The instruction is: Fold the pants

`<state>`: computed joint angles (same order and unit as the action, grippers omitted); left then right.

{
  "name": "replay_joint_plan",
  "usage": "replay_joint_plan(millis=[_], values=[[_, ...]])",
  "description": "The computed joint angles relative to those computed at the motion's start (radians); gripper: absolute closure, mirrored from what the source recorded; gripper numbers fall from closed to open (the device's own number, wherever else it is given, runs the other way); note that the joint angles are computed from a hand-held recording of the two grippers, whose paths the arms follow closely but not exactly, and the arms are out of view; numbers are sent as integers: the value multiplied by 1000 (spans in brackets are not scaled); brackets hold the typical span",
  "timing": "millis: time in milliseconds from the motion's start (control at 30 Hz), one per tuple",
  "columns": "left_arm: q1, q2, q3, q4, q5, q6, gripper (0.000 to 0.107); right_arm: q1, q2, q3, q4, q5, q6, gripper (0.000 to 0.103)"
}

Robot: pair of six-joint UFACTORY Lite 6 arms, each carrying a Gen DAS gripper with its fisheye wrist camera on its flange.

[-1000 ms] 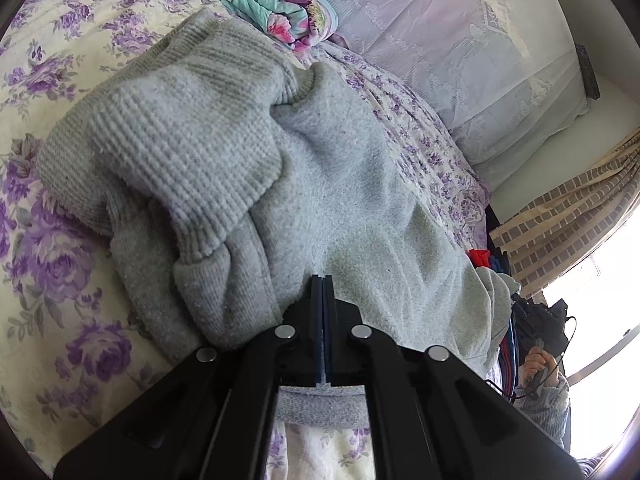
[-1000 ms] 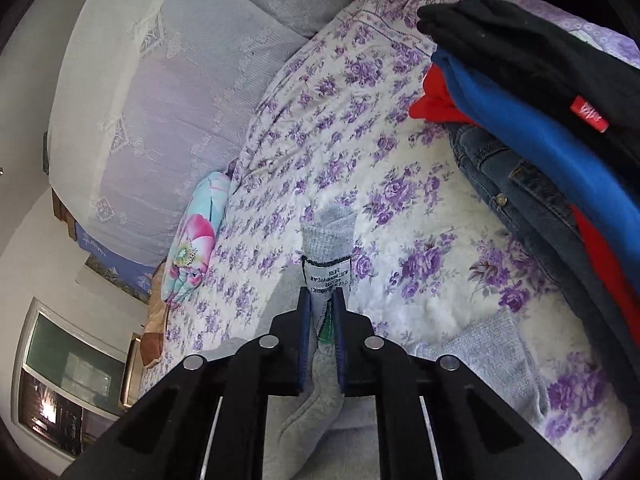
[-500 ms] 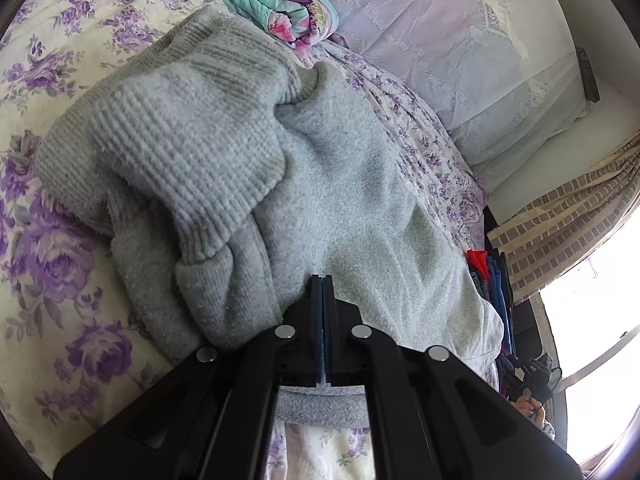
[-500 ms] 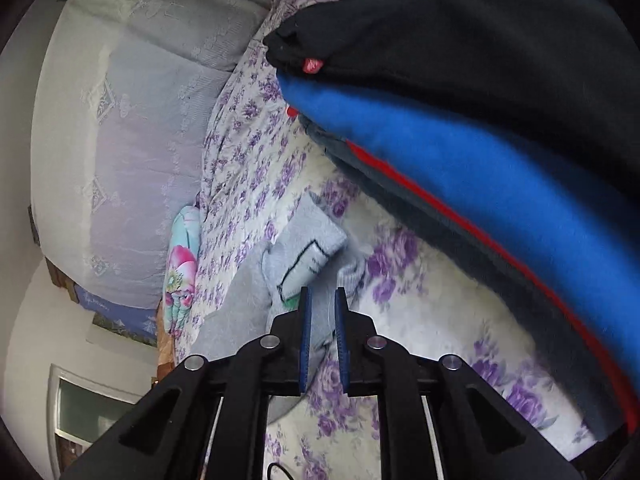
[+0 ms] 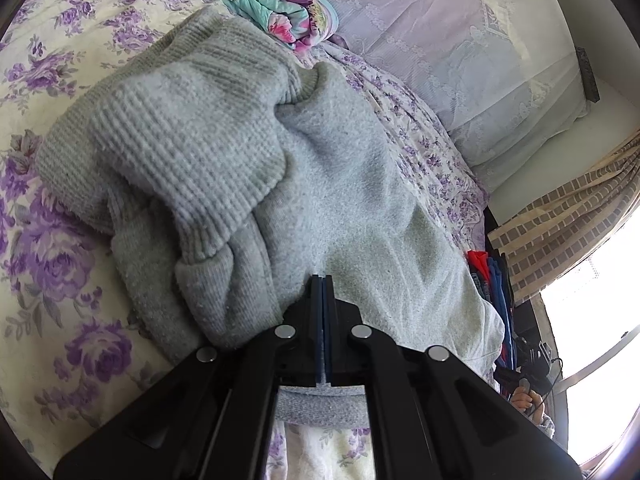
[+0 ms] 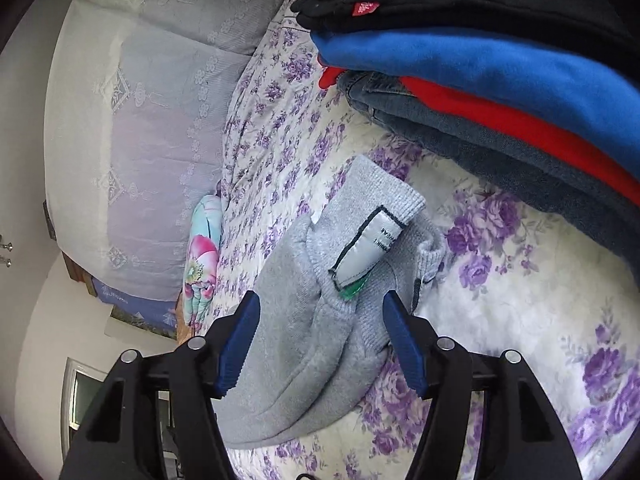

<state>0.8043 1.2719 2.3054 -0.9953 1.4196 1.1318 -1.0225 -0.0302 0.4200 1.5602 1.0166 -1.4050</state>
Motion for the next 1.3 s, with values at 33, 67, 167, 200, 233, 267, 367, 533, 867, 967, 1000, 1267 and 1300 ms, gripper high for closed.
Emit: replay_joint_plan(millis=[33, 67, 167, 200, 233, 267, 367, 533, 867, 967, 1000, 1267, 1300], values=[[-1, -2, -4, 0, -1, 0, 106, 20, 20, 10, 28, -3, -22, 47], [-1, -6, -9, -1, -2, 1, 106, 32, 29, 14, 42, 2, -36, 69], [-1, -16, -27, -2, -6, 7, 106, 12, -101, -52, 36, 53, -49, 84], [-1, -21, -36, -4, -8, 12, 106, -10, -182, -77, 4, 81, -28, 85], [-1, -22, -40, -5, -9, 15, 106, -48, -251, -95, -35, 125, 4, 85], [0, -23, -43, -6, -9, 18, 106, -92, -290, -100, -74, 169, 38, 85], [3, -27, -53, -9, -9, 28, 106, -143, -282, -69, -172, 112, 64, 85], [5, -32, -63, -8, -6, 29, 106, -217, -94, -51, -235, 65, 29, 66], [0, -47, -86, -9, -21, 26, 105, -28, 10, -53, -43, -4, -72, 49], [-2, -44, -84, -11, -25, 26, 105, 100, 8, -35, 94, -77, -133, 51], [-2, -47, -88, -11, -25, 25, 105, 120, 1, -33, 120, -76, -142, 65], [-36, -317, -508, -89, -260, 248, 106, 53, -251, 24, -23, -36, -58, 78], [-47, -345, -549, -91, -288, 275, 105, 64, -190, 26, -11, -101, -89, 78]])
